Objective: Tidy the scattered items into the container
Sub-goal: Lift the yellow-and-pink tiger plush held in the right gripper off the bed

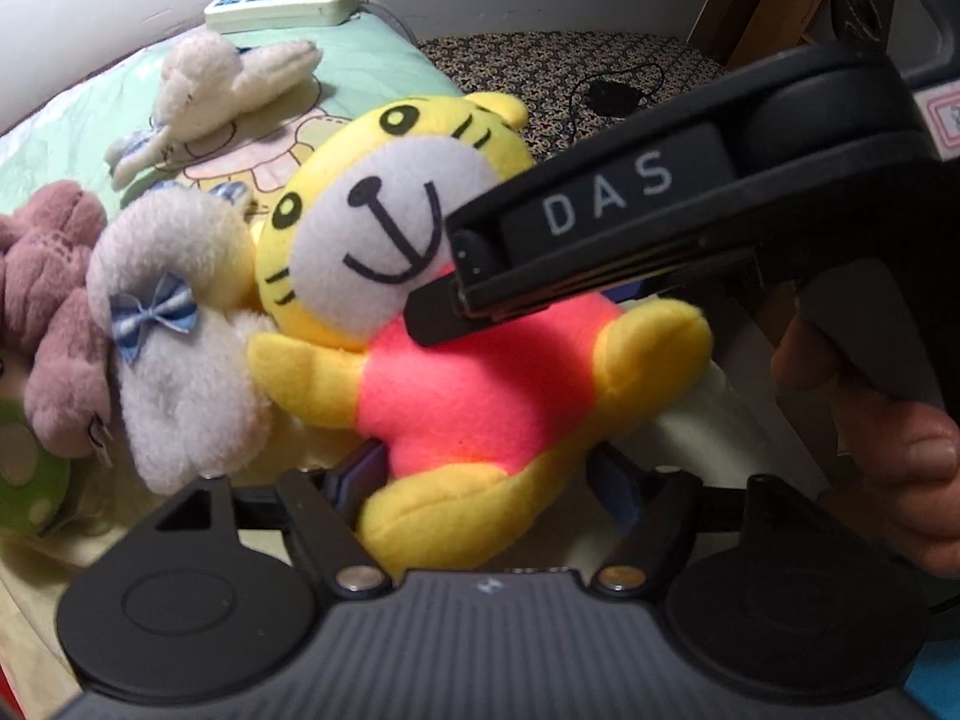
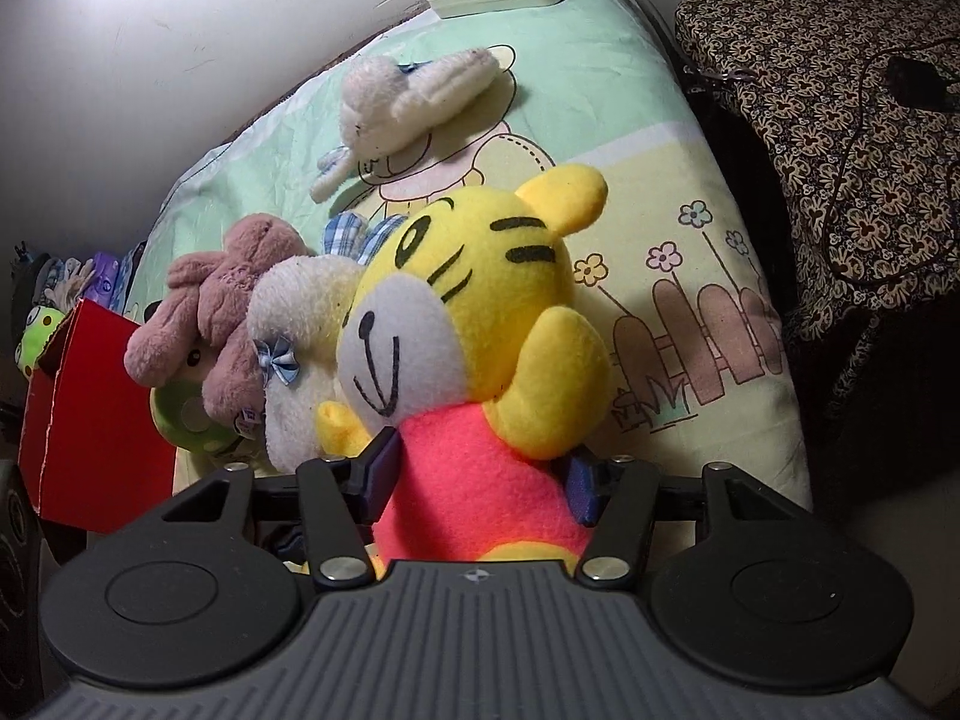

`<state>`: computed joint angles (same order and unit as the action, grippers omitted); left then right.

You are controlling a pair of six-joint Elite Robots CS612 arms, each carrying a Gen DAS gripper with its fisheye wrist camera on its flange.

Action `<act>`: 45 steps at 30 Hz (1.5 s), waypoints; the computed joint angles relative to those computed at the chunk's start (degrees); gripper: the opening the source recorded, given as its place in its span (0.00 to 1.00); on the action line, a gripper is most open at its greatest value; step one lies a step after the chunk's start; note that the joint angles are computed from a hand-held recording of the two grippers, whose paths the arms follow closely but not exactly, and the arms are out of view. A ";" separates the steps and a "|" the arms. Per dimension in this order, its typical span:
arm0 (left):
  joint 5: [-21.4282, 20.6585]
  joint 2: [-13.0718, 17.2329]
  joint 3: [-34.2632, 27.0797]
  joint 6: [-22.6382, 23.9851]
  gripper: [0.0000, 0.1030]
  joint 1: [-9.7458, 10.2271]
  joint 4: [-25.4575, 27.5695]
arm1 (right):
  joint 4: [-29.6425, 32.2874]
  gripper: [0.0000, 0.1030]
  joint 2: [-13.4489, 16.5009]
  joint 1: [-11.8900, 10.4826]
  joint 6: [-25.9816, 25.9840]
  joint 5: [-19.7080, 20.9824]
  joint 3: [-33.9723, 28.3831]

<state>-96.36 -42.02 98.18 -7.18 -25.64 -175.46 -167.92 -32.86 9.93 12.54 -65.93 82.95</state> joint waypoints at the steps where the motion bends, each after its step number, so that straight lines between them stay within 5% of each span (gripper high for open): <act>1: 0.28 -0.25 0.33 0.10 0.70 -0.18 -0.13 | -0.06 0.48 -0.19 0.10 -0.69 -0.17 0.18; 21: 4.35 -4.33 8.31 2.02 0.63 -2.01 -11.59 | -10.13 0.42 -4.95 1.34 1.34 -1.65 7.56; 33: 12.79 -8.79 16.10 2.17 0.63 -3.59 -18.18 | -13.89 0.42 -5.94 3.50 0.72 1.11 8.58; 45: 6.94 -8.44 15.23 10.33 0.63 4.50 -21.70 | -16.12 0.42 -6.08 8.32 4.97 -4.06 6.46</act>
<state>-89.42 -50.46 113.41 3.15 -21.14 -197.16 -184.03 -38.95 18.24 17.51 -69.99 89.41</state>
